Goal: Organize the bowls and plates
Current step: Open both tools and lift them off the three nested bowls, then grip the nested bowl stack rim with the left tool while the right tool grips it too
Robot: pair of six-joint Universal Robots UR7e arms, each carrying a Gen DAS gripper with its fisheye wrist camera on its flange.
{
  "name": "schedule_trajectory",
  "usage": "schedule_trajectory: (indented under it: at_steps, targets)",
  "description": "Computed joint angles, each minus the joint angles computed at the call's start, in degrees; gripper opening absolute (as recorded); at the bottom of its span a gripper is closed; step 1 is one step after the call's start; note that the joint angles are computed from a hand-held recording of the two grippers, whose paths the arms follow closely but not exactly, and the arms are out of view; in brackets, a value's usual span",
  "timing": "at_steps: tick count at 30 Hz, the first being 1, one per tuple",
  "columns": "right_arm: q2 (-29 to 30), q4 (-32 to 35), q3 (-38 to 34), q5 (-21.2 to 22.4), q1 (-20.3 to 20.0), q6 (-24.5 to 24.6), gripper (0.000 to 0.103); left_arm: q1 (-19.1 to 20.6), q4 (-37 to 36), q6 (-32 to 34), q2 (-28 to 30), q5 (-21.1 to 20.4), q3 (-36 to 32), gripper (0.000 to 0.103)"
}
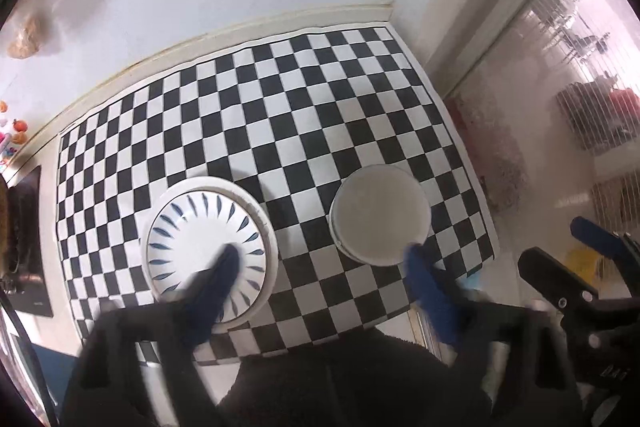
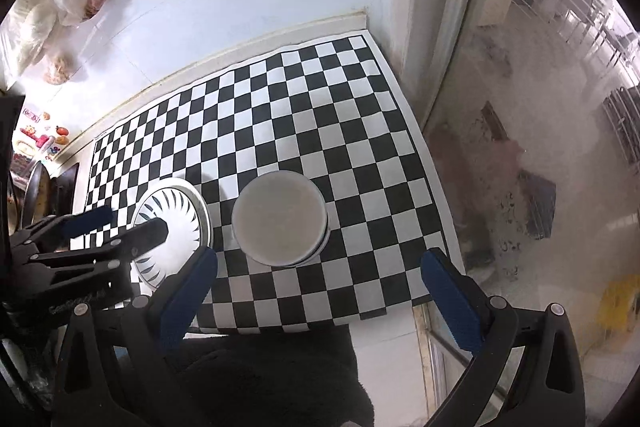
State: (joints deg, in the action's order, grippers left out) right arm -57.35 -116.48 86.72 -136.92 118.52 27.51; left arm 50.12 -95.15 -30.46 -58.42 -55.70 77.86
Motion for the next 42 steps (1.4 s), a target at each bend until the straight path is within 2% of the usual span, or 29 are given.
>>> schedule_trajectory:
  at_steps: [2,3,6,10,12,15,18,33,36,39,42]
  targets:
    - [0.4,0.1,-0.2,-0.7,-0.5,0.2,0.103,0.5,0.0,-0.5,0.3,-0.3,0.0,0.037]
    - [0.6,0.1,-0.2,-1.2,-0.9,0.3,0.103,0.9,-0.1,-0.5,0.5,-1.3,-0.1,0.035]
    - [1.0,-1.7,0.2,-0.6,-2.6,-0.5,0.103,1.9,-1.0,-0.3,1.2,-2.3,-0.1,0.035]
    - [1.4,-3.5,0.8,3.8,-6.3,-0.4,0.103,3.6,-1.5,0.1,3.3,-3.1,-0.6,0.035]
    - [1.8,-5.0,1.7,6.7,-8.7,-0.7,0.103,5.0,-1.4,0.1,4.5,-5.1,-1.6,0.035]
    - [2.6,-6.0,2.5,8.9,-11.1,-1.0,0.103,7.4,-1.3,-0.3,6.6,-7.8,-2.9,0.035]
    - [3.4,-6.3,3.3,11.7,-13.6,-1.2,0.103,9.0,-0.7,-0.5,8.3,-8.9,-4.1,0.035]
    - [7.0,-9.7,3.5,18.1,-18.9,-2.5,0.102,12.2,0.5,1.4,14.8,-17.2,-9.4,0.035]
    - [8.0,-10.1,2.5,20.2,-19.9,-3.2,0.101,12.6,1.2,1.6,15.9,-17.1,-10.2,0.035]
    - [9.0,-10.5,1.6,23.1,-21.0,-4.1,0.099,13.3,1.8,2.1,17.0,-17.8,-11.6,0.036]
    - [9.9,-10.2,1.2,25.0,-21.9,-4.0,0.092,14.6,2.8,2.0,18.5,-19.8,-13.4,0.037]
